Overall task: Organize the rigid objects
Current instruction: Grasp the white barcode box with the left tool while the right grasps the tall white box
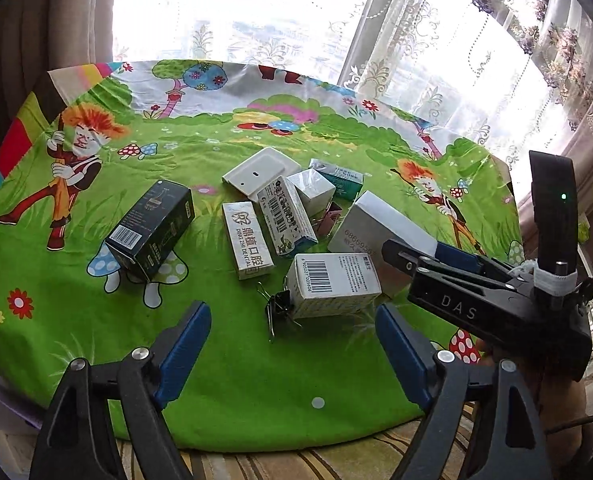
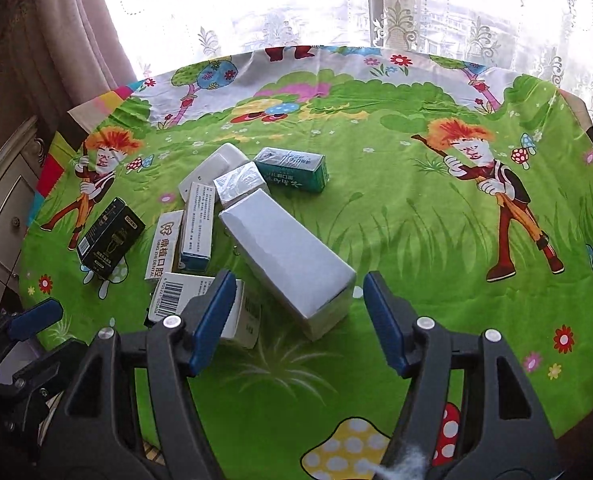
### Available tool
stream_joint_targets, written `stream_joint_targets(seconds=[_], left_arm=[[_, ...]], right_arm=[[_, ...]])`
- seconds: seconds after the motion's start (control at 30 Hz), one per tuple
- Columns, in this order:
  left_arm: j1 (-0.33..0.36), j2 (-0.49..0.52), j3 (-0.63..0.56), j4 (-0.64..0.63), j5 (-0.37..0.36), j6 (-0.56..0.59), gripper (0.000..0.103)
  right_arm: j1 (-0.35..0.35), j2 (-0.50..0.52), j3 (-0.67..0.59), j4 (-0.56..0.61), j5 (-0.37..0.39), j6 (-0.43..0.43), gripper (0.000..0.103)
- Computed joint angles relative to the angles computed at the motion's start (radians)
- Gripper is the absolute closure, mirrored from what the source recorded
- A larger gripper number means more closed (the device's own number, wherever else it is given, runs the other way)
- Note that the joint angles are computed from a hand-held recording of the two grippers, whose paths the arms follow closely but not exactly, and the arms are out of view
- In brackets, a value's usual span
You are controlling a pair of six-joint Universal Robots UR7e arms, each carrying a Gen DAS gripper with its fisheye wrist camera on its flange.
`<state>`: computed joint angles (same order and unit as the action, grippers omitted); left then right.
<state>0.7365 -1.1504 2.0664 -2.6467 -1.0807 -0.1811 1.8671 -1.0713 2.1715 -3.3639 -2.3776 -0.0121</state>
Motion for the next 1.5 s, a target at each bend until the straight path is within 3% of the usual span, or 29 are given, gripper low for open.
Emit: stream_joint_targets(seconds=[0.13, 0.2, 0.3, 0.33, 0.47, 0.57, 0.7, 0.77, 0.87, 1.17, 1.23, 1.33, 1.5], left_arm=[[0.003, 0.029, -0.018, 0.019, -0.015, 0.0, 0.016], [0.004, 0.034, -0.022, 0.026, -0.014, -0.002, 0.016], [0.0, 0.042, -0.025, 0.028, -0.005, -0.003, 0.016], [0.0, 0.046, -0.027, 0.029, -0.003, -0.003, 0.015], [-0.006, 0.065, -0.04, 0.03, 0.006, -0.004, 0.011], [-0.01, 0.085, -0.051, 0.024, 0.018, -0.013, 0.002], [-0.016, 0.118, -0.072, 0.027, 0.035, -0.023, 0.001], [-0.016, 0.138, -0.082, 0.021, 0.041, -0.019, 0.0], [-0.018, 0.165, -0.099, 0.037, 0.057, -0.024, 0.0], [-0.034, 0.239, -0.142, 0.09, 0.123, -0.013, 0.001], [-0.035, 0.247, -0.144, 0.092, 0.128, 0.0, 0.005], [-0.032, 0.248, -0.144, 0.096, 0.121, 0.006, 0.029], [-0.028, 0.244, -0.133, 0.063, 0.105, 0.027, 0.029]], right_arm=[[-0.015, 0.012, -0.013, -0.024, 0.036, -0.106, 0.033], [-0.013, 0.03, -0.027, -0.035, 0.018, -0.171, 0.033], [-0.025, 0.036, -0.034, -0.037, 0.034, -0.205, 0.033], [-0.03, 0.034, -0.034, -0.034, 0.042, -0.201, 0.034], [-0.046, 0.022, -0.025, -0.012, 0.057, -0.173, 0.055], [-0.046, 0.023, -0.022, -0.029, 0.022, -0.148, 0.065], [-0.065, -0.006, 0.004, -0.051, 0.035, -0.076, 0.065], [-0.063, 0.002, 0.006, -0.08, -0.011, -0.062, 0.065], [-0.08, -0.017, 0.027, -0.117, -0.014, -0.02, 0.065], [-0.086, -0.021, 0.034, -0.181, -0.08, 0.022, 0.065], [-0.088, -0.018, 0.034, -0.173, -0.079, 0.027, 0.065], [-0.086, -0.012, 0.03, -0.178, -0.086, 0.021, 0.065], [-0.082, -0.001, 0.027, -0.188, -0.099, 0.011, 0.065]])
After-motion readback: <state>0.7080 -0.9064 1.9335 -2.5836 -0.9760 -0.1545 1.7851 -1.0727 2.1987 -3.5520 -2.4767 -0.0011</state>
